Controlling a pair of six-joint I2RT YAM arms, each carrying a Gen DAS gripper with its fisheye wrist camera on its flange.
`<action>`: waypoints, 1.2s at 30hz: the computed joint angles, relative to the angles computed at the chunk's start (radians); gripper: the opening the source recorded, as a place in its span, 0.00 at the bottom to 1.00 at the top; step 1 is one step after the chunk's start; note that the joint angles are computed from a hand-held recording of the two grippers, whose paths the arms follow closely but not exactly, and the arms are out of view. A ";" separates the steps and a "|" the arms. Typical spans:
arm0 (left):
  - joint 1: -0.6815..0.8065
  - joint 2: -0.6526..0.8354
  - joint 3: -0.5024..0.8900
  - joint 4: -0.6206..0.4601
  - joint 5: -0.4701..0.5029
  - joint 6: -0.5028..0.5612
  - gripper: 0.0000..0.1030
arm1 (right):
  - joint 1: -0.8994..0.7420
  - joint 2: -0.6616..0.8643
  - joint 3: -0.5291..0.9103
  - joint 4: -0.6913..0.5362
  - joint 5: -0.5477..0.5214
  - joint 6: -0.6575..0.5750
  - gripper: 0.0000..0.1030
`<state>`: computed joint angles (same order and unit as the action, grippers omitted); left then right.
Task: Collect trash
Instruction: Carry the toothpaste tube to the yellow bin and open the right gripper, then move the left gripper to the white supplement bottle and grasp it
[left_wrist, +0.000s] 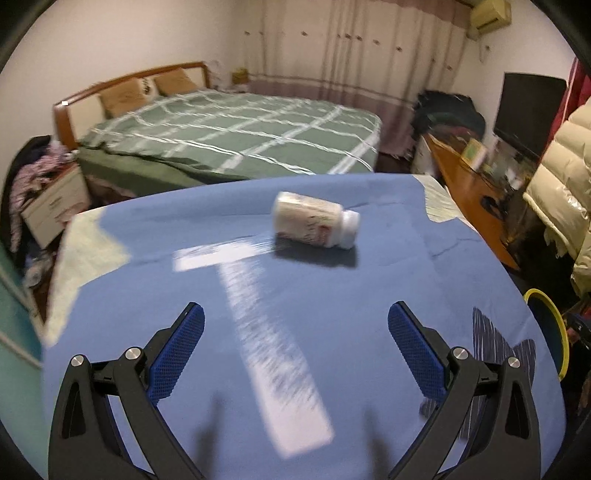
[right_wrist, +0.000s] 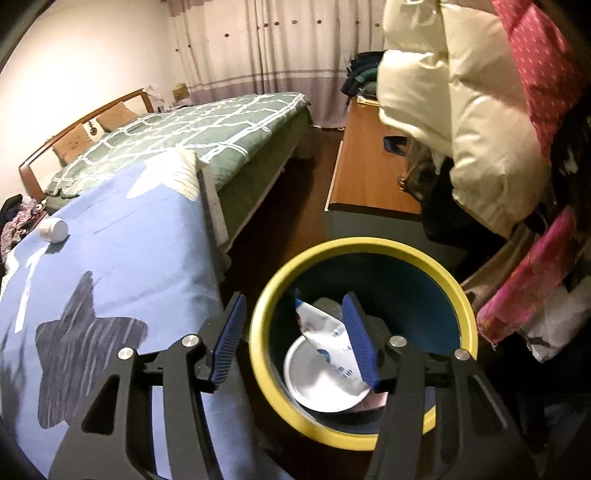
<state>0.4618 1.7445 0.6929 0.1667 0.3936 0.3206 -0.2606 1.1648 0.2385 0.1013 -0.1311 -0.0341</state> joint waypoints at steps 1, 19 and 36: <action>-0.039 0.049 0.039 0.014 -0.027 -0.014 0.95 | 0.004 0.004 0.003 -0.001 0.000 0.000 0.50; -0.236 0.460 0.549 -0.087 -0.213 -0.017 0.95 | -0.005 0.199 0.059 0.102 -0.025 0.016 0.51; -0.323 0.172 0.280 -0.061 -0.201 -0.035 0.82 | -0.141 -0.049 0.001 -0.070 -0.131 -0.084 0.51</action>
